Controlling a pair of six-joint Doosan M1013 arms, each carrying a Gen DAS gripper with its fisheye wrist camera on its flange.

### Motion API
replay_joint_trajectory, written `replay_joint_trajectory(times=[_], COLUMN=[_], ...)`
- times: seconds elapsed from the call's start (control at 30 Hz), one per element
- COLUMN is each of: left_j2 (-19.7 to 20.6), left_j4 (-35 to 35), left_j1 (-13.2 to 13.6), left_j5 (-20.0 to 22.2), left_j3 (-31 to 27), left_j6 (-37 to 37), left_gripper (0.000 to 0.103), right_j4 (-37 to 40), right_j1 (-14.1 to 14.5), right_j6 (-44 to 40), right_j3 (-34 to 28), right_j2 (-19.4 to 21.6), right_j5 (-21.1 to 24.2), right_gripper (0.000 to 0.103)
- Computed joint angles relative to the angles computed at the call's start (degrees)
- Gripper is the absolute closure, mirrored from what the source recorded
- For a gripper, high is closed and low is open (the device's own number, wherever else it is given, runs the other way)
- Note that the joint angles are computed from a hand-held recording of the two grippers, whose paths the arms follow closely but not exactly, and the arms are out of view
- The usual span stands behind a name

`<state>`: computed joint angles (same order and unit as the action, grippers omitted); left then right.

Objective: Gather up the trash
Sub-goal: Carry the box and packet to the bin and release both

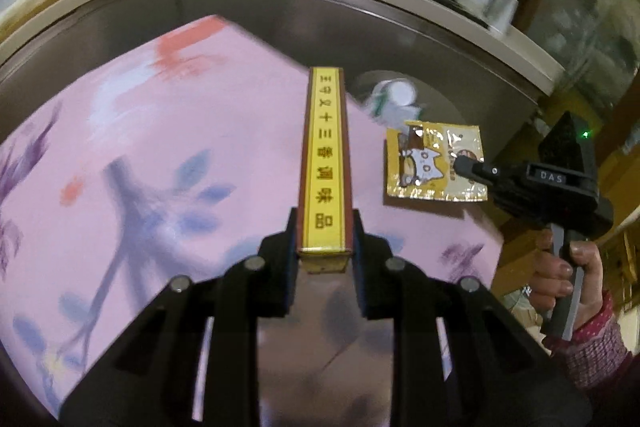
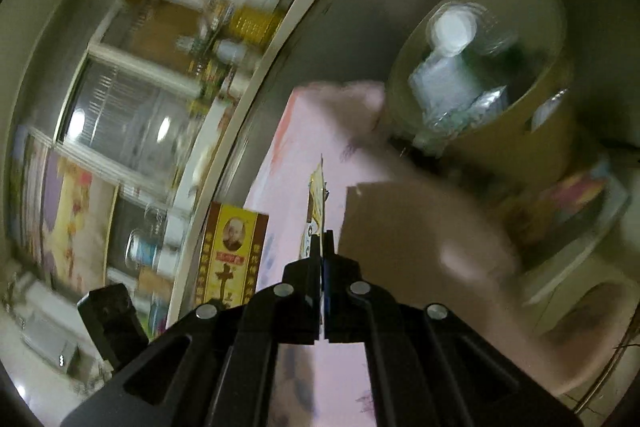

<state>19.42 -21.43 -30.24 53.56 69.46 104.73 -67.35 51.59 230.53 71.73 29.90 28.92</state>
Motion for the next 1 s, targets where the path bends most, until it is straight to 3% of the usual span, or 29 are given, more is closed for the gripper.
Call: replay_joint_trajectory(times=[0.07,0.13,0.23,0.37,0.53,0.73,0.8,0.83,1.0], left_j2=[2.8,5.8,11.0,17.9,25.1,30.0,30.6,30.4,26.4], left_j4=[-0.1,0.0,-0.7,0.2,1.8,4.5,6.7,7.5,8.4], left_j1=[-1.6,-3.0,-4.7,-6.7,-7.8,-8.6,-9.0,-9.2,-9.0], left_j5=[1.8,3.6,7.5,12.3,17.4,22.4,23.9,23.9,19.0], left_j3=[-4.4,-9.1,-17.0,-27.3,-37.8,-44.6,-45.5,-45.0,-38.1], left_j6=[0.6,0.6,0.1,-2.0,-6.1,-9.0,-9.9,-10.0,-9.6], left_gripper=[0.081,0.081,0.081,0.081,0.081,0.078,0.067,0.061,0.052], right_j4=[-2.5,-1.0,3.0,5.8,8.3,13.0,14.5,14.8,14.2], right_j1=[0.0,0.2,0.2,-0.9,-2.7,-4.5,-4.8,-4.7,-4.4], right_j6=[2.7,0.0,-10.2,-22.4,-36.3,-45.2,-46.6,-46.5,-40.2], right_j3=[2.0,1.8,-2.1,-7.6,-14.6,-15.7,-16.1,-16.1,-12.2], right_j2=[-1.7,-2.2,-1.1,2.1,7.2,9.0,9.4,9.4,7.4], right_j5=[6.0,11.8,24.6,36.9,46.1,46.7,44.9,44.3,37.9], right_gripper=[0.103,0.103,0.103,0.103,0.103,0.103,0.103,0.103,0.099])
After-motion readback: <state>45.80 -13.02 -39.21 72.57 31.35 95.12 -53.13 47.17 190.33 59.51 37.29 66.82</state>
